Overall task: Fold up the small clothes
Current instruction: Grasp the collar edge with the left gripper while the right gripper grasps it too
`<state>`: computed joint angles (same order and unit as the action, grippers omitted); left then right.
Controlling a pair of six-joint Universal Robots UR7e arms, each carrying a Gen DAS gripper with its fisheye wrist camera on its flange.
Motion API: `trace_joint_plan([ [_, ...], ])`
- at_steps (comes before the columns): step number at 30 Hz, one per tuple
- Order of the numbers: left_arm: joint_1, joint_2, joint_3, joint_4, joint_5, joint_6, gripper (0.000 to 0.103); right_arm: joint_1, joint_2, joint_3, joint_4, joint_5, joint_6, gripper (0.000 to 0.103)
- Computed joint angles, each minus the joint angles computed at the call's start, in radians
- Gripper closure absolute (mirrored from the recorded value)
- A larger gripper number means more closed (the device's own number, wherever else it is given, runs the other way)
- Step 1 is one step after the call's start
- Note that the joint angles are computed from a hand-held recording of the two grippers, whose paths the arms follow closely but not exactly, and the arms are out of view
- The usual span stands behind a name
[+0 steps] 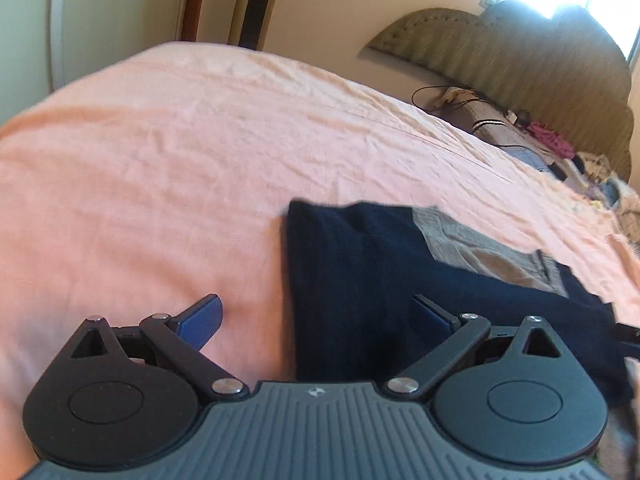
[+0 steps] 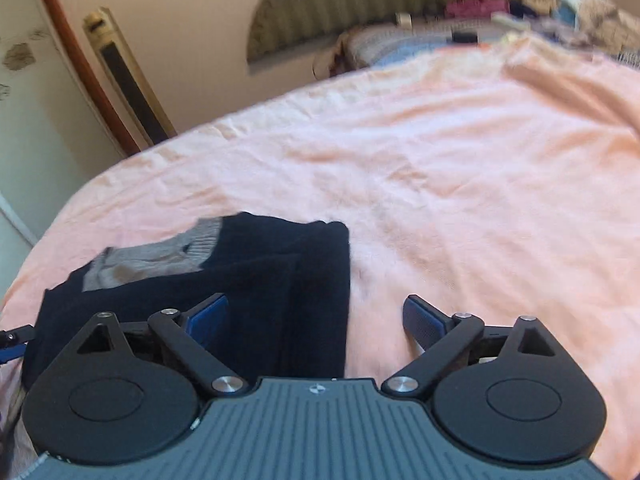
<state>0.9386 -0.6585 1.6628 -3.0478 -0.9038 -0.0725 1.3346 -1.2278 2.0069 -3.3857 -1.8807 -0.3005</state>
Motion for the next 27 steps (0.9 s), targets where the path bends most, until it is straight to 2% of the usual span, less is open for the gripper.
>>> trace_joint_plan([
  [1, 0.0, 0.017, -0.026, 0.017, 0.003, 0.022, 0.006, -0.003, 0.017, -0.014, -0.019, 0.013, -0.022, 0.011],
  [2, -0.005, 0.039, -0.049, 0.016, 0.034, 0.057, 0.023, -0.005, 0.027, -0.026, -0.018, 0.019, -0.031, 0.023],
  [3, -0.014, 0.061, -0.068, 0.007, 0.077, 0.1, 0.044, -0.007, 0.036, -0.036, -0.023, 0.021, -0.039, 0.057],
  [4, -0.019, 0.076, -0.083, -0.002, 0.1, 0.147, 0.087, -0.015, 0.035, -0.051, 0.014, 0.04, -0.029, 0.085],
  [5, -0.016, 0.072, -0.093, 0.02, 0.081, 0.151, 0.096, -0.026, 0.029, -0.056, 0.033, 0.071, -0.008, 0.09],
  [7, -0.029, 0.085, -0.095, -0.024, 0.15, 0.197, 0.098, -0.041, 0.005, -0.027, -0.008, 0.124, -0.026, 0.093],
  [9, -0.029, 0.106, -0.09, -0.083, 0.224, 0.264, 0.099, -0.065, -0.017, -0.009, -0.014, 0.135, 0.011, 0.095],
  [11, -0.027, 0.105, -0.06, -0.164, 0.218, 0.344, 0.099, -0.096, -0.021, 0.021, -0.05, 0.184, 0.009, 0.097],
  [13, -0.039, 0.092, -0.044, -0.166, 0.221, 0.357, 0.096, -0.091, -0.036, 0.017, -0.007, 0.189, 0.013, 0.091],
  [14, -0.042, 0.084, -0.041, -0.174, 0.213, 0.356, 0.095, -0.085, -0.045, 0.006, 0.027, 0.184, 0.038, 0.081],
  [15, -0.044, 0.074, -0.035, -0.194, 0.192, 0.37, 0.095, -0.071, -0.046, -0.009, 0.037, 0.171, 0.063, 0.064],
  [16, -0.045, 0.062, -0.027, -0.216, 0.163, 0.391, 0.09, -0.065, -0.046, -0.011, 0.006, 0.183, 0.055, 0.056],
  [17, -0.046, 0.058, -0.03, -0.258, 0.126, 0.428, 0.082, -0.059, -0.045, -0.014, -0.023, 0.207, 0.026, 0.045],
  [18, -0.048, 0.062, -0.033, -0.312, 0.1, 0.473, 0.076, -0.048, -0.041, -0.034, -0.011, 0.229, -0.019, 0.041],
  [19, -0.05, 0.078, -0.052, -0.366, 0.068, 0.532, 0.058, -0.033, -0.031, -0.069, 0.044, 0.231, -0.061, 0.041],
  [20, -0.052, 0.105, -0.092, -0.385, 0.043, 0.587, 0.029, -0.014, -0.017, -0.113, 0.118, 0.211, -0.098, 0.041],
  [21, -0.053, 0.125, -0.129, -0.362, 0.026, 0.615, 0.018, 0.01, 0.012, -0.172, 0.2, 0.166, -0.146, 0.041],
  [22, -0.049, 0.14, -0.166, -0.298, -0.001, 0.627, 0.013, 0.026, 0.039, -0.219, 0.262, 0.131, -0.182, 0.041],
  [23, -0.044, 0.157, -0.215, -0.195, -0.02, 0.624, 0.013, 0.042, 0.074, -0.278, 0.339, 0.088, -0.214, 0.041],
  [25, -0.036, 0.206, -0.316, -0.011, -0.011, 0.593, 0.015, 0.057, 0.129, -0.36, 0.445, 0.028, -0.233, 0.041],
  [27, -0.027, 0.258, -0.393, 0.08, 0.008, 0.589, 0.022, 0.064, 0.169, -0.392, 0.471, 0.003, -0.275, 0.041],
])
